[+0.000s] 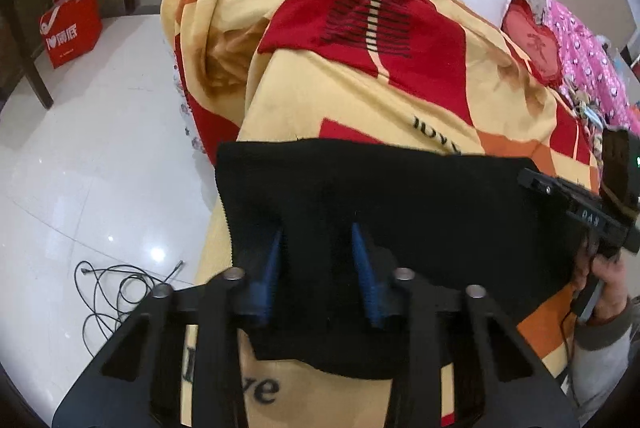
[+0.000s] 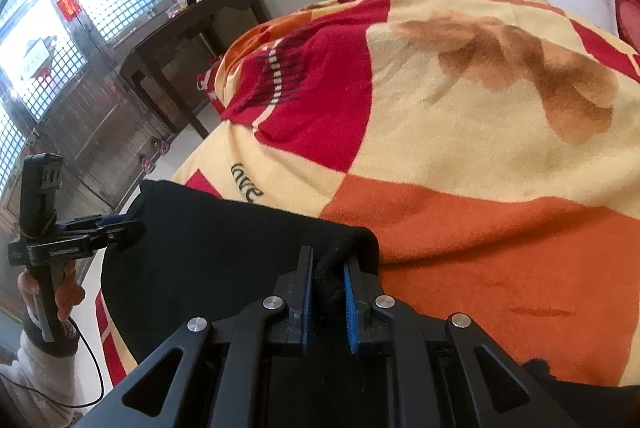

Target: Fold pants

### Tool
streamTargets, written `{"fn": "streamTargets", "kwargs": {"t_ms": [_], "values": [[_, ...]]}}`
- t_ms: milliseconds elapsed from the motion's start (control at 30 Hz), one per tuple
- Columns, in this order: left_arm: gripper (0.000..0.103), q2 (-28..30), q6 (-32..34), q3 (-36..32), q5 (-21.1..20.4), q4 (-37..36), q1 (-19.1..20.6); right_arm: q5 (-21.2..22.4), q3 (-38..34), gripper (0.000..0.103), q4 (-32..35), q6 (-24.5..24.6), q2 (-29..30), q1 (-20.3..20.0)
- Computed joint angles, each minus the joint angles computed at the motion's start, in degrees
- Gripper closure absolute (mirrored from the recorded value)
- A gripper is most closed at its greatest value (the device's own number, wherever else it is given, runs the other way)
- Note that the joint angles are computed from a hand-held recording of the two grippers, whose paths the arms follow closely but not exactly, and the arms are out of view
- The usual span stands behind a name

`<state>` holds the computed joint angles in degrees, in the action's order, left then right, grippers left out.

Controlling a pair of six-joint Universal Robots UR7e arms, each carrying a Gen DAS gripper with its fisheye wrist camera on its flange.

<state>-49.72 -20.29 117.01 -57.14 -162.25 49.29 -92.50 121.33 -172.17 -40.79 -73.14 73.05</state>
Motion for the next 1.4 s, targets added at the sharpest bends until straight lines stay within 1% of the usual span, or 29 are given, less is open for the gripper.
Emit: {"fn": "streamTargets", "kwargs": {"t_ms": [33,100,133,233,300,333,367,400,467,500,533,567,600,667,700,733,767,800,900,933,1033,1133,1167,1233,1300,1367,1400], "values": [[0.083,-0.3,0.3,-0.3,-0.5,-0.3,0.1,1.1,0.2,0.094,-0.1,0.1,-0.5,-0.3],[0.084,-1.0,2.0,-0.5,-1.3,-1.3,-0.1,2.6,0.1,0.094,0.1,0.8,-1.1,-0.6],[0.085,-1.2,2.7,-0.6,-1.1,-1.9,-0.5,2.6,0.0,0.094,-0.3,1.1,-1.1,-0.4],[0.085,-0.7,4.4,-1.2,1.1,-2.4,-1.7,1.5,-0.9,0.095,-1.5,2.6,-0.2,0.0],[0.085,0.4,2.4,-2.5,2.9,0.3,-1.3,0.2,-1.4,0.095,-2.8,3.2,1.0,0.3],[0.085,1.0,1.1,-3.1,2.9,1.3,-0.5,-1.5,-1.9,0.095,-4.0,3.2,2.4,0.5],[0.085,1.5,0.4,-3.6,2.4,1.8,0.3,-2.2,-2.3,0.095,-3.9,3.7,3.1,0.4],[0.085,1.9,-0.5,-4.0,1.3,1.8,1.4,-1.8,-2.4,0.095,-4.1,4.0,3.5,0.1],[0.082,1.6,-1.6,-3.3,-1.3,-0.6,2.7,-0.7,-2.2,0.095,-3.2,4.7,2.6,-0.3],[0.080,1.1,-2.1,-2.8,-1.5,-0.9,2.7,-0.7,-2.1,0.094,-2.5,4.9,2.0,-0.3],[0.078,0.6,-2.6,-2.4,-0.8,-0.6,2.3,-1.3,-1.7,0.086,-2.8,5.0,1.4,0.0],[0.078,0.1,-3.1,-2.0,0.6,-0.2,1.7,-3.7,-0.7,0.080,-5.2,4.7,0.9,0.8],[0.077,-0.4,-3.5,-1.5,2.5,0.1,0.8,-5.1,0.5,0.079,-7.2,3.6,0.0,1.5],[0.077,-1.5,-3.9,0.0,6.4,-0.1,-1.3,-3.4,2.4,0.079,-6.9,2.0,-2.5,1.5],[0.077,-1.8,-3.8,0.6,7.5,-0.2,-2.1,-1.7,3.7,0.079,-5.5,1.2,-4.3,1.3],[0.077,-2.1,-3.5,1.1,8.1,-0.4,-2.8,-1.1,4.4,0.079,-4.7,0.7,-5.2,1.2],[0.077,-2.3,-3.2,1.6,8.7,-0.6,-3.6,-1.0,5.5,0.079,-3.9,-0.1,-6.1,1.3],[0.074,-2.4,-3.0,2.0,9.1,-0.6,-4.3,-1.3,6.2,0.079,-3.8,-1.0,-6.5,1.4],[0.073,-1.6,-2.4,2.9,8.9,-1.9,-6.1,-4.5,8.8,0.079,-5.2,-3.6,-6.8,2.0],[0.073,-1.1,-2.4,3.0,9.0,-2.1,-6.6,-4.9,9.7,0.079,-5.9,-4.1,-6.8,1.8],[0.073,1.1,-3.4,3.2,9.8,-2.5,-7.5,-3.5,11.3,0.079,-5.5,-3.9,-7.4,0.0],[0.072,3.5,-5.6,2.9,10.2,-1.4,-7.5,-4.2,11.8,0.079,-6.5,-4.3,-6.4,-0.9],[0.072,4.3,-6.1,3.0,11.1,-1.9,-7.5,-3.1,12.3,0.079,-7.6,-5.0,-6.5,-1.4],[0.072,5.6,-6.3,3.2,13.0,-3.1,-8.0,-3.2,12.3,0.079,-6.4,-4.7,-7.3,-1.5],[0.072,6.0,-7.5,3.1,14.5,-2.6,-8.6,-3.3,12.7,0.079,-5.4,-4.6,-8.4,-1.6],[0.072,5.7,-8.6,3.1,14.4,-1.9,-9.1,-3.8,13.3,0.079,-5.7,-4.9,-9.5,-1.8],[0.072,5.5,-8.9,3.2,13.6,-2.1,-9.3,-3.9,13.8,0.079,-6.1,-4.9,-10.3,-2.2]]}}
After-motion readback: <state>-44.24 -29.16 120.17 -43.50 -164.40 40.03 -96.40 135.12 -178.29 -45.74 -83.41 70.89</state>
